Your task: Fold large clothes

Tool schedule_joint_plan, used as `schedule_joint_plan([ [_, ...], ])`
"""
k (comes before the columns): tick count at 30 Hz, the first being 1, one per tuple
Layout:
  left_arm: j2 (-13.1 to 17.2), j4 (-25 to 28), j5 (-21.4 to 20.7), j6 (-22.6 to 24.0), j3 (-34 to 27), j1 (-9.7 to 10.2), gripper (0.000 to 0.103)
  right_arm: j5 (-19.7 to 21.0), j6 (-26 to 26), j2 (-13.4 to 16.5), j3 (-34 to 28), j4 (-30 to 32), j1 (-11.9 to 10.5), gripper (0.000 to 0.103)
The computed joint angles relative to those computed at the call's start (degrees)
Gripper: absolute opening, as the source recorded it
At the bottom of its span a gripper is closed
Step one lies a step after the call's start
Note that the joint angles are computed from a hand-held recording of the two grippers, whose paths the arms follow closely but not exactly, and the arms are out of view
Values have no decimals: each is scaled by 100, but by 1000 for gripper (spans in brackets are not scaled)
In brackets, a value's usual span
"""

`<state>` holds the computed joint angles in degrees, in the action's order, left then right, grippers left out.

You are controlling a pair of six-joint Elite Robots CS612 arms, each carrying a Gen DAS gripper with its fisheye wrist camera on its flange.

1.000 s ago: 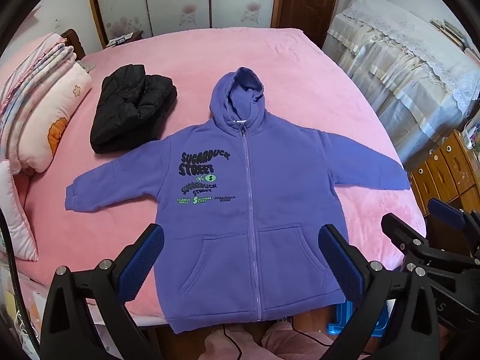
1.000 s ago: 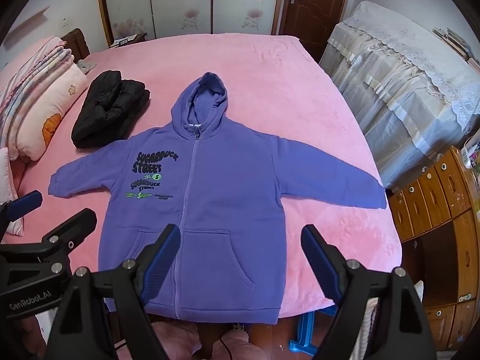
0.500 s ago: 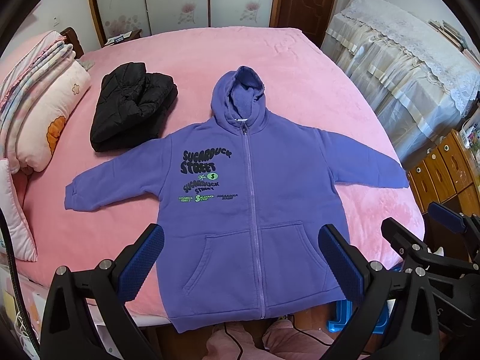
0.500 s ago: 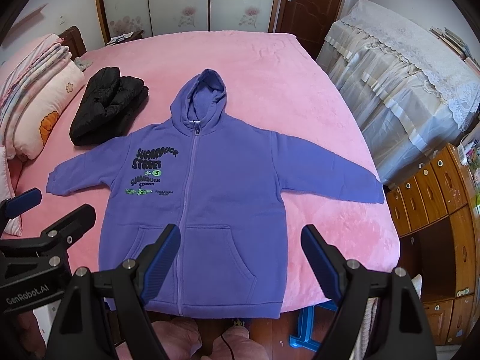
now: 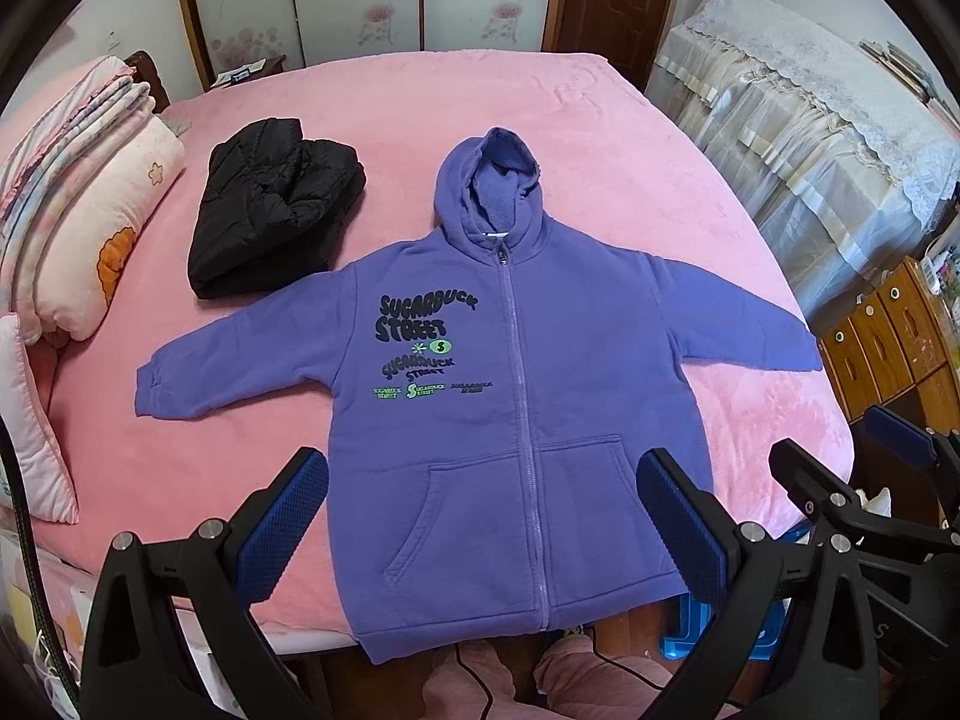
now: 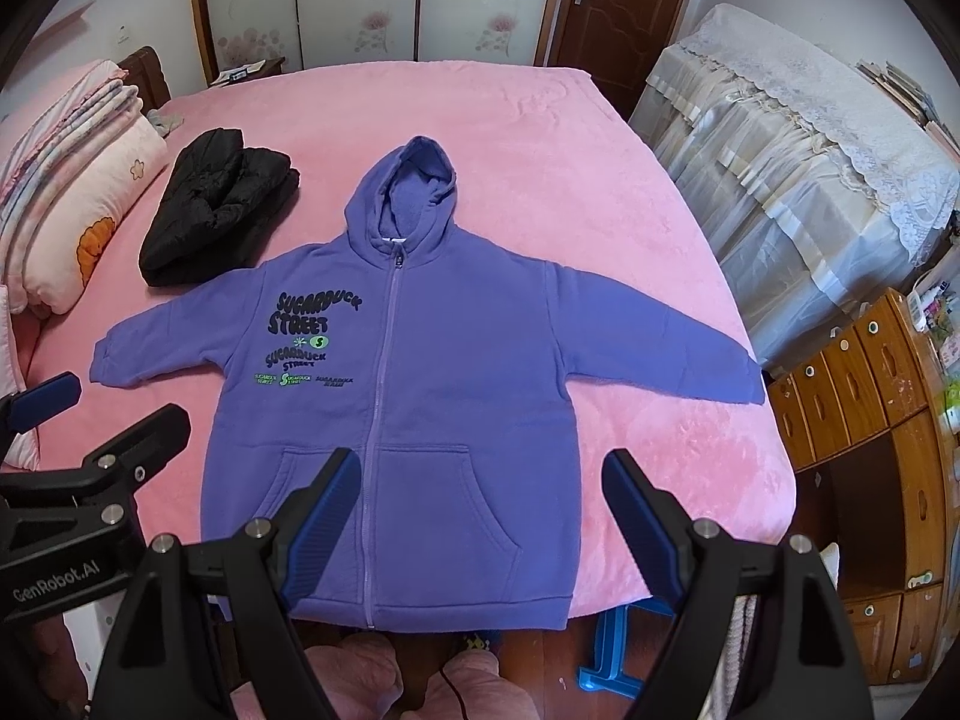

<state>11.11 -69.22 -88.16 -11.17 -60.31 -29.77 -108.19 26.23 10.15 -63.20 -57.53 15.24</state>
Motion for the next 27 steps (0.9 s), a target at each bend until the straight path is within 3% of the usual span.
schedule_joint_plan([
  [27, -2, 270, -196, 538, 42, 139, 102, -40, 609, -112, 301, 233, 156, 83],
])
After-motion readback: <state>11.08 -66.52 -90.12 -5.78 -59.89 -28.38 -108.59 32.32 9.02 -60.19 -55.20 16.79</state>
